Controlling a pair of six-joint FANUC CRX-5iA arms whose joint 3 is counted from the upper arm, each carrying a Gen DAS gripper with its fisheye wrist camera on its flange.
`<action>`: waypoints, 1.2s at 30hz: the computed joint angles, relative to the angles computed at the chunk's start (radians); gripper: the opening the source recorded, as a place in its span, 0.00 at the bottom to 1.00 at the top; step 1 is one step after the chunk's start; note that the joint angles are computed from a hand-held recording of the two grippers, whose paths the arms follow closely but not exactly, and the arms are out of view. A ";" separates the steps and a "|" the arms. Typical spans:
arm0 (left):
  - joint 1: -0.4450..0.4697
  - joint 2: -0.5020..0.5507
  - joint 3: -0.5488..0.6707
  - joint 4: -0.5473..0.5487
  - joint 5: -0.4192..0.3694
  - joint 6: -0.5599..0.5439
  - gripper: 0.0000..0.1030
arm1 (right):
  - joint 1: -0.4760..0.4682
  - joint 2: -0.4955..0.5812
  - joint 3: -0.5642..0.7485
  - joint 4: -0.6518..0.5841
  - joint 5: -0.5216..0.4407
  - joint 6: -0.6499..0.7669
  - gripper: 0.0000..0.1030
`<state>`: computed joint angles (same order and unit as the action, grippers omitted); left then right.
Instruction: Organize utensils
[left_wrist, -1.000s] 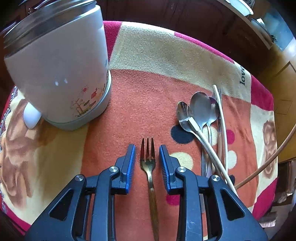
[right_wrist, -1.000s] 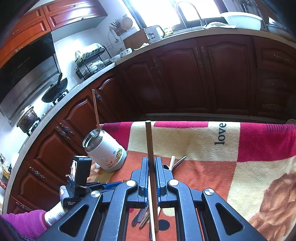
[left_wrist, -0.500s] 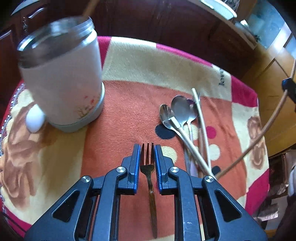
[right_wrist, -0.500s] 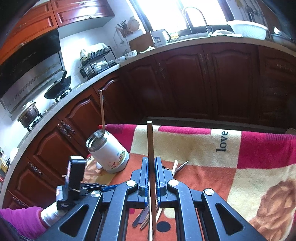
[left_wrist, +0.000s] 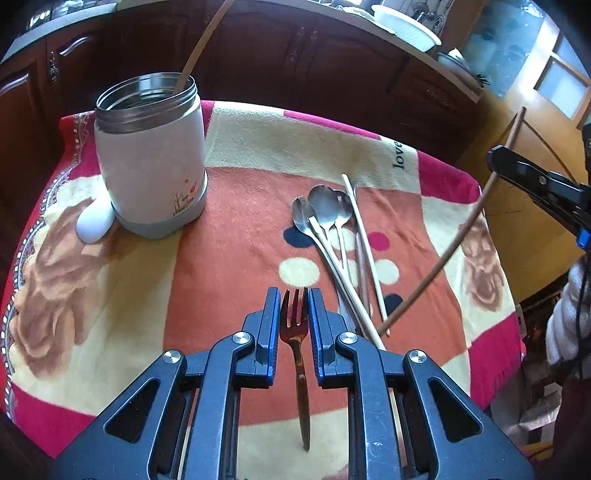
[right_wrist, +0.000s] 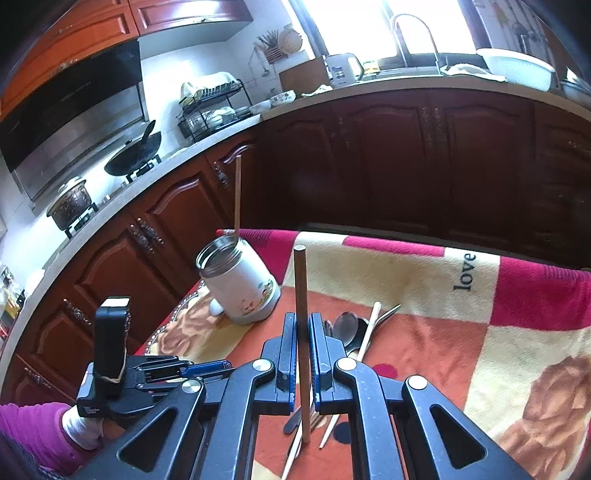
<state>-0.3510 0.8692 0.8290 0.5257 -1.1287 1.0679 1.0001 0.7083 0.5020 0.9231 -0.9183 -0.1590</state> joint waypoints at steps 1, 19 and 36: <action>0.002 -0.004 -0.008 0.004 0.001 0.001 0.13 | 0.003 0.006 0.009 0.001 -0.005 0.003 0.05; 0.026 -0.058 -0.046 0.092 0.048 -0.030 0.00 | 0.012 0.082 0.188 0.035 -0.073 0.148 0.05; 0.037 0.056 0.100 0.030 -0.086 0.159 0.13 | 0.012 0.034 0.109 0.060 -0.073 0.078 0.05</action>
<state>-0.3135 0.9252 0.9288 0.5557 -1.2148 1.2272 1.0126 0.7421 0.6114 0.9828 -0.9910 -0.0809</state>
